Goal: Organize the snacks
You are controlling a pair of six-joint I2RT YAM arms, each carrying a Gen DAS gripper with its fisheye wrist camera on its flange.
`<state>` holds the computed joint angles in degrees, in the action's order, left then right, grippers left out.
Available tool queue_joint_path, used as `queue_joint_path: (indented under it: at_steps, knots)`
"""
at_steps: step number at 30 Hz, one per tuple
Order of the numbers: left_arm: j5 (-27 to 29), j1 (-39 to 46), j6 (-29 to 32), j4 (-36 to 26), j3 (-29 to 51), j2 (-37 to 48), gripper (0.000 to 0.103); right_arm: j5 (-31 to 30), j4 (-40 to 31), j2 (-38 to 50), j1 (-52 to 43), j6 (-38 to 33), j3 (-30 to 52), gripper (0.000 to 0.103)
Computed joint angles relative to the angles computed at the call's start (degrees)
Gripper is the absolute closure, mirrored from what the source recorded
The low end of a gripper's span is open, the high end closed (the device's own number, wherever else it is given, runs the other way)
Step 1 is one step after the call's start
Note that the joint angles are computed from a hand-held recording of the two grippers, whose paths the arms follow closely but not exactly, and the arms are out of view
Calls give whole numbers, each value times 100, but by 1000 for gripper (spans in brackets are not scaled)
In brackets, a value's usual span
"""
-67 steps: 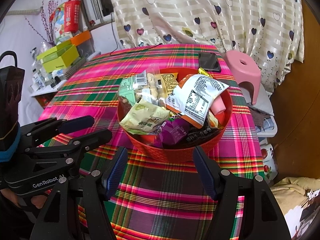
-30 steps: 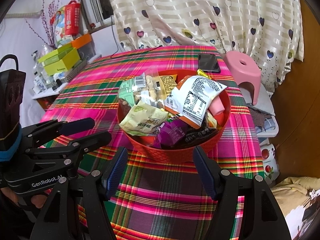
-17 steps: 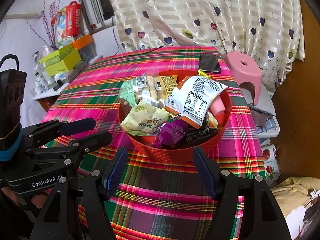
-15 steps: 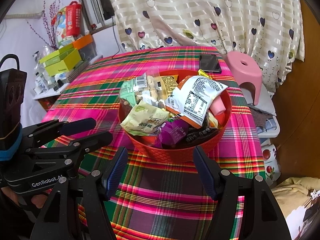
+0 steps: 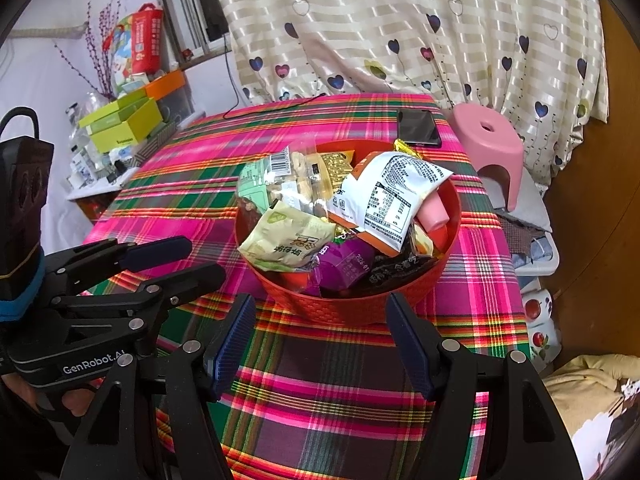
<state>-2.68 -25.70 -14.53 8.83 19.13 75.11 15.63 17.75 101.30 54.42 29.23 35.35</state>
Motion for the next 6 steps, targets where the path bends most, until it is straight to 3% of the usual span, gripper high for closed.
queue_joint_path:
  at_steps: [6]
  knots:
    - [-58,-59,-21,58,20,39,53,-12,14,-14,-3,27,-10,36]
